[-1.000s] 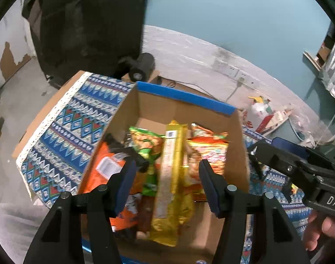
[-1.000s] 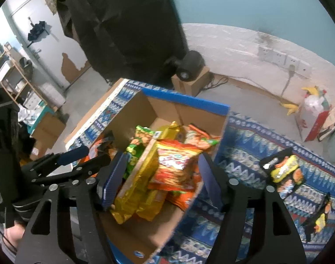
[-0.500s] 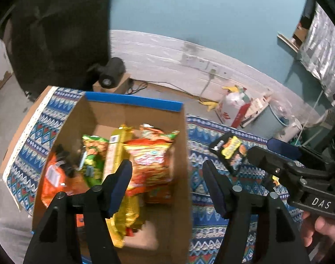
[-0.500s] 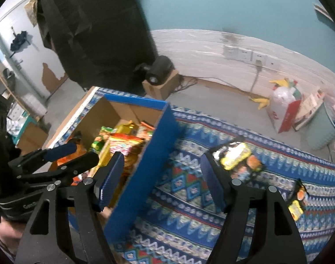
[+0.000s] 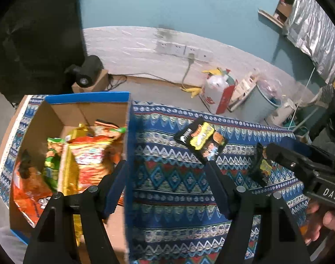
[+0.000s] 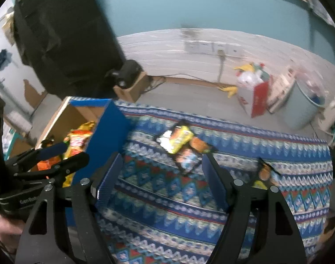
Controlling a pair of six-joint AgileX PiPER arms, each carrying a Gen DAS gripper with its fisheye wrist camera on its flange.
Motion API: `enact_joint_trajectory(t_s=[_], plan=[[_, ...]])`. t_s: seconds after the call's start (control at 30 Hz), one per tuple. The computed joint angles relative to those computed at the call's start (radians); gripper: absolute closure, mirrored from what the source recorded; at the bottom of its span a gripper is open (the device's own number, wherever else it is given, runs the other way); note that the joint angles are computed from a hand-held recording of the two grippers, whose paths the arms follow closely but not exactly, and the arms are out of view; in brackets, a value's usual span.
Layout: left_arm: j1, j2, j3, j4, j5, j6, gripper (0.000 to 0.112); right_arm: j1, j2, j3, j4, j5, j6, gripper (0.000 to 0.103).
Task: Organize snacks
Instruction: 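Move both tools back to the two black snack bags on the cloth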
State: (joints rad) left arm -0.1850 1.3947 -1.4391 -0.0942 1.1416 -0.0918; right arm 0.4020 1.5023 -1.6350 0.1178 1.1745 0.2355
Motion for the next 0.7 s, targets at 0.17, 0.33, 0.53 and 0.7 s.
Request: enact_joint_trajectory(t_s=[0.17, 0.33, 0.53, 0.7], plan=[[-0.079, 0.05, -0.027, 0.031, 0.004, -0.072, 0.036, -0.119, -0.056, 0.087, 0.025, 0.001, -0.049, 0.028], [-0.138, 0.113, -0.061, 0.043, 0.011, -0.135, 0.036, -0.24, -0.091, 0.159, 0.06, -0.001, -0.115, 0.028], [-0.195, 0.21, -0.121, 0.058, 0.014, -0.213, 0.035, -0.343, -0.098, 0.219, 0.09, -0.009, -0.169, 0.028], [-0.228, 0.319, -0.209, 0.085, 0.03, -0.297, 0.035, -0.408, -0.073, 0.254, 0.107, -0.027, -0.204, 0.028]])
